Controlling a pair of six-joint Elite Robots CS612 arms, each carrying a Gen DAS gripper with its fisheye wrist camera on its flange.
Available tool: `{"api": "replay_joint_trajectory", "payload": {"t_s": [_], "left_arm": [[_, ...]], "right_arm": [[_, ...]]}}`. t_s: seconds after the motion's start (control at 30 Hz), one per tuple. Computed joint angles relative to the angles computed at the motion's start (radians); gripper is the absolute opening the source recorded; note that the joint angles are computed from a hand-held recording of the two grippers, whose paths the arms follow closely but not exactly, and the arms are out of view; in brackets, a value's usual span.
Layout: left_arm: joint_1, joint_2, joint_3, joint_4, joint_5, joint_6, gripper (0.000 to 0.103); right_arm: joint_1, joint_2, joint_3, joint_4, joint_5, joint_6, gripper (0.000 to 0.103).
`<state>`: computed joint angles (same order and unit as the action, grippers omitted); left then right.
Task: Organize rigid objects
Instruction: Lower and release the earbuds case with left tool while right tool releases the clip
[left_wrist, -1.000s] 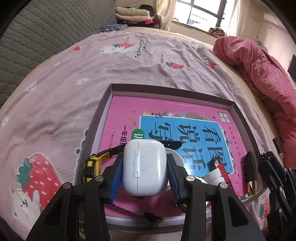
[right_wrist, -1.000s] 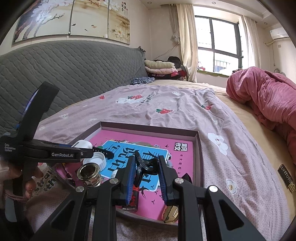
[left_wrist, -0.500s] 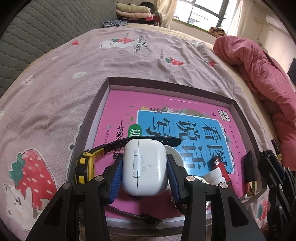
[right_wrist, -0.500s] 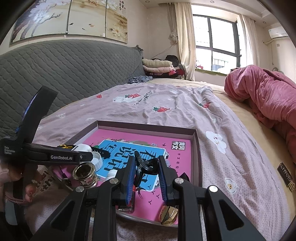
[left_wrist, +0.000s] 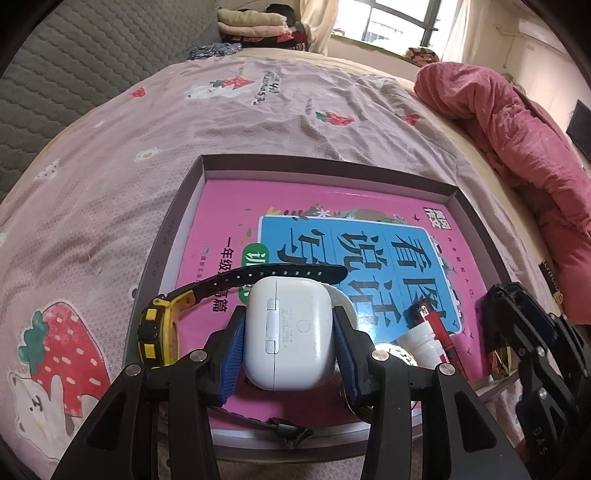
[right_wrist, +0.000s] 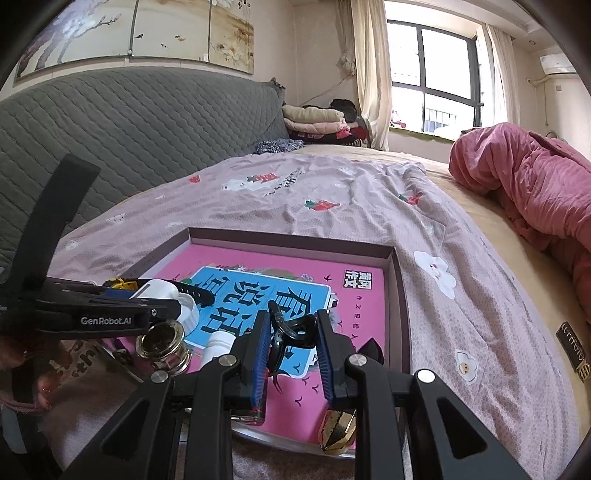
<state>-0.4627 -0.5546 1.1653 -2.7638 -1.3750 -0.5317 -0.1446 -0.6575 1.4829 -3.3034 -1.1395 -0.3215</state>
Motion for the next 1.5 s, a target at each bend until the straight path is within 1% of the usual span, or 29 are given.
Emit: {"api": "replay_joint_trajectory", "payload": {"t_s": [0.17,0.6,0.83,1.0,1.1,1.27,1.43,1.5], "left_arm": [[-0.005,0.002,-0.004,0.006,0.012,0.021,0.046],[-0.009,0.004,-0.007,0.002,0.009,0.047,0.046],[-0.008,0.006,-0.010,0.004,0.007,0.052,0.046],[-0.007,0.005,-0.010,0.006,0.005,0.051,0.046],[-0.003,0.005,-0.010,0.006,-0.016,0.030,0.046],[0.002,0.004,-0.005,-0.001,-0.037,0.009,0.050],[0.008,0.001,0.004,-0.020,-0.057,-0.010,0.058],[0.009,-0.002,0.010,-0.032,-0.065,-0.014,0.058]], "right_arm": [[0.002,0.001,-0.008,0.042,-0.008,-0.010,0.024],[0.013,0.005,-0.024,0.112,-0.052,-0.033,0.024],[0.015,0.010,-0.042,0.194,-0.073,-0.029,0.025],[0.013,0.008,-0.038,0.192,-0.065,-0.030,0.024],[0.011,0.008,-0.037,0.192,-0.049,-0.029,0.025],[0.005,0.009,-0.036,0.178,-0.036,-0.006,0.025],[-0.001,0.009,-0.032,0.152,-0.011,0.016,0.026],[-0.003,0.008,-0.030,0.140,-0.005,0.021,0.026]]}}
